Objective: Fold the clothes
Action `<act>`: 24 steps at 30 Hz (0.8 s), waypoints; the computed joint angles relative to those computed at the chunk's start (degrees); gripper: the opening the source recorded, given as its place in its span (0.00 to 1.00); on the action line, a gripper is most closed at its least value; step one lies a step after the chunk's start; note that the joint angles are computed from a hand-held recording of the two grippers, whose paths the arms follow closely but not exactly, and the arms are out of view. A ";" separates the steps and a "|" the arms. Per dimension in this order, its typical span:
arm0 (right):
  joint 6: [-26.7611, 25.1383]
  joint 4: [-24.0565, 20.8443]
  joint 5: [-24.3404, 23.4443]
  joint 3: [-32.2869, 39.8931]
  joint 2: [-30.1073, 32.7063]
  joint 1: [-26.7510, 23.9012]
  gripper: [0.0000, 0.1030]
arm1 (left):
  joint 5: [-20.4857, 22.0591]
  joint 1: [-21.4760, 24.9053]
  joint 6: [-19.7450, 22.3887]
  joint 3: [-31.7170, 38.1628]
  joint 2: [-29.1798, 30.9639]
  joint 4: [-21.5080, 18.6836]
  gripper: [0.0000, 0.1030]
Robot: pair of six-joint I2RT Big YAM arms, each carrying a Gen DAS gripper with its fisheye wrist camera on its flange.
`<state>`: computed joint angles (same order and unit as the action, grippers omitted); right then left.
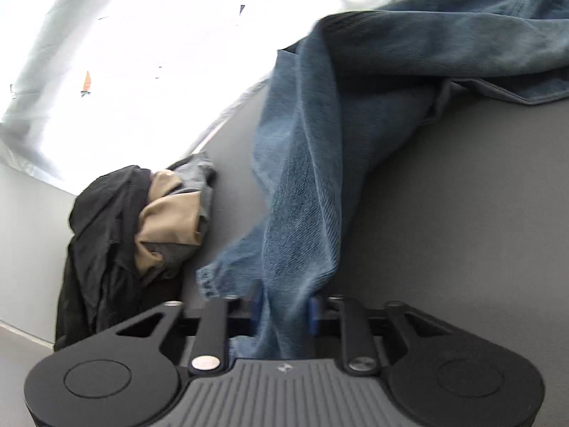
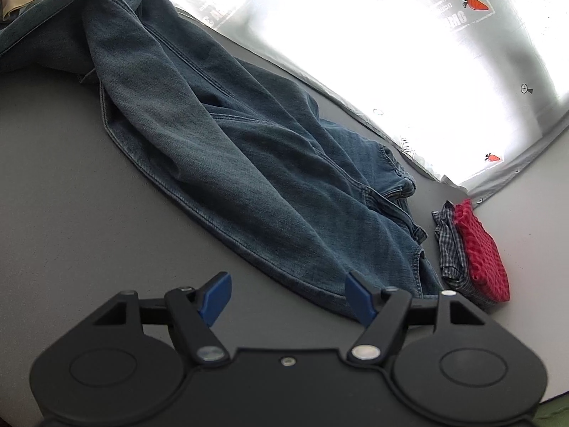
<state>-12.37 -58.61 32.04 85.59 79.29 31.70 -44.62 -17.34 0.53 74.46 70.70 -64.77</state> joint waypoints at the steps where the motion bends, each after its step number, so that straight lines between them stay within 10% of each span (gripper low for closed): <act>1: 0.66 -0.39 0.31 0.13 0.07 0.14 0.70 | 1.53 1.70 -2.23 1.68 -0.61 -0.42 0.08; 6: 1.62 -1.03 1.85 0.21 0.15 0.61 0.70 | 14.53 13.25 -9.79 13.32 -0.55 0.52 0.08; 11: 3.01 -0.21 2.25 1.56 1.53 0.09 0.70 | 6.14 20.35 -7.04 24.06 8.85 5.24 0.13; 14: 1.88 1.53 2.40 2.62 2.86 0.22 0.70 | 12.63 23.78 -14.29 29.83 12.18 0.10 0.30; 17: 1.80 4.16 2.58 3.41 3.84 0.20 0.70 | 22.43 24.61 -17.49 23.84 7.88 3.64 0.65; 24: 20.08 -2.07 8.47 11.43 7.67 -6.00 0.70 | 25.42 17.00 -20.16 10.31 2.57 -1.83 0.65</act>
